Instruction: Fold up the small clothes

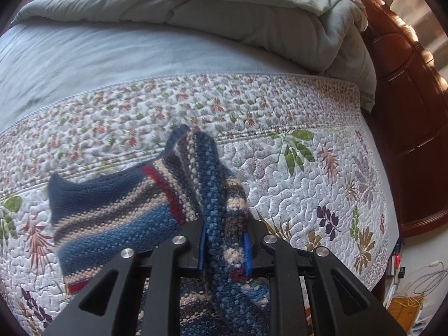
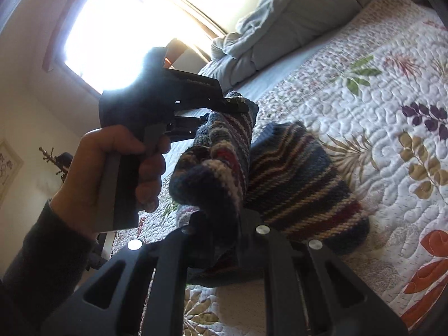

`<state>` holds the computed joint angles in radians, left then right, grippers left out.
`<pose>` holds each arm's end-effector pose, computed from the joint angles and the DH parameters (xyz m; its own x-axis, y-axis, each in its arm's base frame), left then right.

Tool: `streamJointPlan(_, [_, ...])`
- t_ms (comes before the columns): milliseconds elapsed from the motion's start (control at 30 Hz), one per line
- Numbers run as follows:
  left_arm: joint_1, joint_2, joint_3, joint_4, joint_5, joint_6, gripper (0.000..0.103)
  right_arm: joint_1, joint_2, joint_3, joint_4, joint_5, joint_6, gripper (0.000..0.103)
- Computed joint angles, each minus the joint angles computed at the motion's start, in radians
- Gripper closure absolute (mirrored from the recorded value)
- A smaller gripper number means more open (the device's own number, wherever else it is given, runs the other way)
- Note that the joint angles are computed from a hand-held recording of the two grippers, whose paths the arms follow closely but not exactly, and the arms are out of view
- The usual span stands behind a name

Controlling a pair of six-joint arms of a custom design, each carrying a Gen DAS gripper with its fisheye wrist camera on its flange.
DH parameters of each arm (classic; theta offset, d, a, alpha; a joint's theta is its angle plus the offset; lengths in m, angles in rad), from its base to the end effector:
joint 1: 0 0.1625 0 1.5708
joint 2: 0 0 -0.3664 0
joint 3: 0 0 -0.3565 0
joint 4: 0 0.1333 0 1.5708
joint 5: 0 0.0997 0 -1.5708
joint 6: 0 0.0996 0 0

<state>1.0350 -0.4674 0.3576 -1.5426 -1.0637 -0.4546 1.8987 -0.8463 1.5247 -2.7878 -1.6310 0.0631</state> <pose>-0.2460 -0.7702 0.2880 -0.9169 -0.0059 -0.3991 0.1182 0.9510 -0.2858 0.3321 -0.5810 0.1789 -0.9705 -0.2404 0.0192 -0.2157 0.8295 -0.5152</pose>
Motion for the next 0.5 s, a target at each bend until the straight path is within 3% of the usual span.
streamJointPlan(200, [0.005,0.121,-0.154,0.102,0.022,-0.010,0.083,-0.050,-0.013,0.014,0.037,0.019,0.026,0.093])
streamJointPlan(400, [0.006,0.125,-0.113,0.096,0.044,-0.021,0.083,-0.090,-0.027,0.033,0.075,0.062,0.055,0.093])
streamJointPlan(500, [0.004,0.127,-0.112,0.105,0.043,-0.012,0.073,-0.108,-0.027,0.035,0.096,0.090,0.072,0.092])
